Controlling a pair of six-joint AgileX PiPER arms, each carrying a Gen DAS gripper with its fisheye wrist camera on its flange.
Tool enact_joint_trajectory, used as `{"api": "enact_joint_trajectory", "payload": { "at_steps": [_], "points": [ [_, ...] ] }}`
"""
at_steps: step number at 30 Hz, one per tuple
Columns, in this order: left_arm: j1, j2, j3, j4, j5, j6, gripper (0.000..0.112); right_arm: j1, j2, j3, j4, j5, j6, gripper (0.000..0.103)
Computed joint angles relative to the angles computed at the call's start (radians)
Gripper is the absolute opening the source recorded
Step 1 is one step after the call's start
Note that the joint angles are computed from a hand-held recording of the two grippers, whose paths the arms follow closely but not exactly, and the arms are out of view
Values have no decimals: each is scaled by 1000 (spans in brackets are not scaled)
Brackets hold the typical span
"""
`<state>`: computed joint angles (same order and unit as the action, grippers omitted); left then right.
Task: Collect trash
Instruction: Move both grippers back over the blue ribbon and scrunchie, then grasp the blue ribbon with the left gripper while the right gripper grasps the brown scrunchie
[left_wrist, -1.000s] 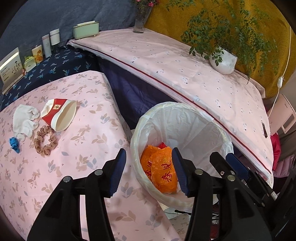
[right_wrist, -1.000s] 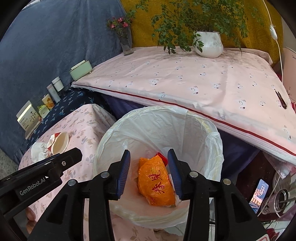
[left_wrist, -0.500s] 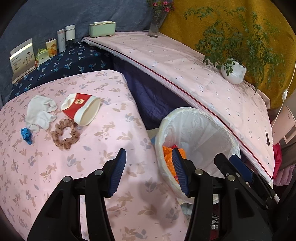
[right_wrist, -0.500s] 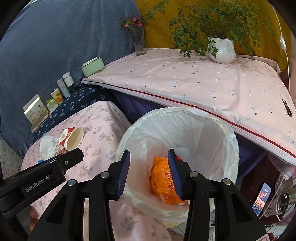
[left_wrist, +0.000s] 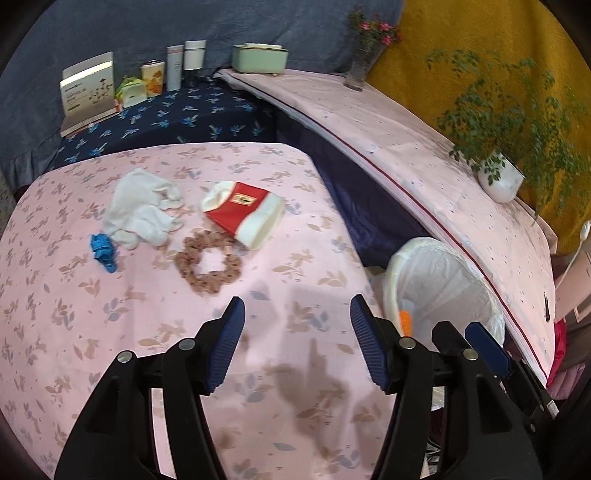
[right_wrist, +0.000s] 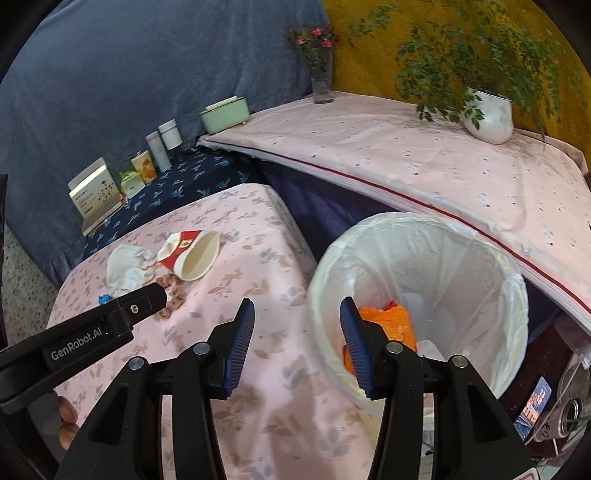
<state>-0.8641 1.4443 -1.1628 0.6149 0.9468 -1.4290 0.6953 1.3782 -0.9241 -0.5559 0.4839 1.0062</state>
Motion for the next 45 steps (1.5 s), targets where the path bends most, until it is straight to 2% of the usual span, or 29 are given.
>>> {"api": "enact_joint_trajectory", "payload": {
  "at_steps": [8, 17, 25, 33, 36, 39, 41, 43, 45],
  "points": [
    [114, -147, 166, -20, -19, 1, 61, 120, 111, -102, -41, 34, 66, 48],
    [368, -266, 322, -116, -114, 146, 61, 188, 281, -251, -8, 44, 43, 48],
    [608, -247, 389, -242, -250, 367, 61, 202, 465, -437, 71, 58, -46, 48],
    [780, -131, 386, -363, -380, 591, 60, 177, 644, -639, 161, 94, -136, 48],
    [817, -95, 386, -422, -418, 669, 54, 171, 692, -691, 185, 107, -159, 48],
    [817, -79, 385, -399, -435, 666, 44, 169, 722, -722, 200, 112, -173, 48],
    [829, -73, 382, -440, -446, 722, 32, 167, 735, -732, 218, 113, -189, 48],
    [841, -71, 383, -481, -455, 766, 26, 173, 741, -737, 198, 117, -174, 45],
    [837, -79, 390, -473, -459, 757, 23, 180, 742, -736, 180, 121, -168, 30]
  ]
}}
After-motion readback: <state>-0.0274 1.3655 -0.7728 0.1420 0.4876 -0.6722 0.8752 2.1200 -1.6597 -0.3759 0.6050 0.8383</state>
